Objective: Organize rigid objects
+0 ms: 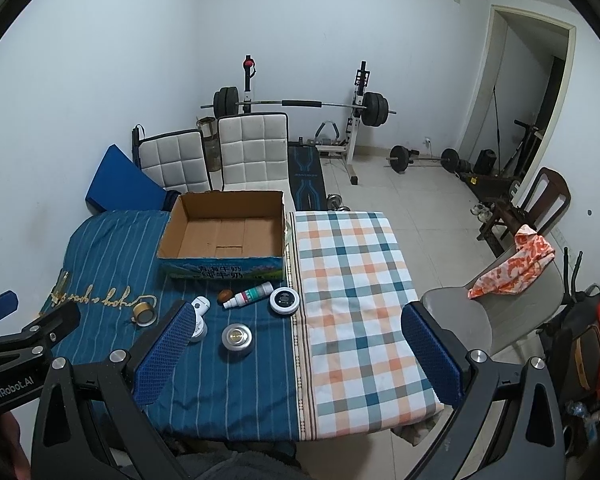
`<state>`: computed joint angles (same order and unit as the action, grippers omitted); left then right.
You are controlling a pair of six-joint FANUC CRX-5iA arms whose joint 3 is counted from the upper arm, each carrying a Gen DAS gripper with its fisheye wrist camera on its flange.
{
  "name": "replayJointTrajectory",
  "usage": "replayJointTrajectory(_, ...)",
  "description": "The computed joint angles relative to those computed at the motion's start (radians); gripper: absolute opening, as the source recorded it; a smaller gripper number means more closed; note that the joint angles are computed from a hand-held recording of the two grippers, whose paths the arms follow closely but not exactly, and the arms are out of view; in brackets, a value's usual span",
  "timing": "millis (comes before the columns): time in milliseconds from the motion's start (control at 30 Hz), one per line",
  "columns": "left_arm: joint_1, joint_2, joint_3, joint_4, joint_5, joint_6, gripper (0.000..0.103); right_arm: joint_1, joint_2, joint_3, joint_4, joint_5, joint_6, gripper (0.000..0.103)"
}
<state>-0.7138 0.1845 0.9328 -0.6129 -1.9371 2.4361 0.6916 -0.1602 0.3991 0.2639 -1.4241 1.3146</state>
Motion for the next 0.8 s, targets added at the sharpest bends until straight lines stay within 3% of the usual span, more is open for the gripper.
replayJointTrajectory(800,0.025,-0.014,-0.041,0.049,0.015,0.019,0.103,0.004,-0.019,-0.064,0.014,0.002,-0.028,0.103)
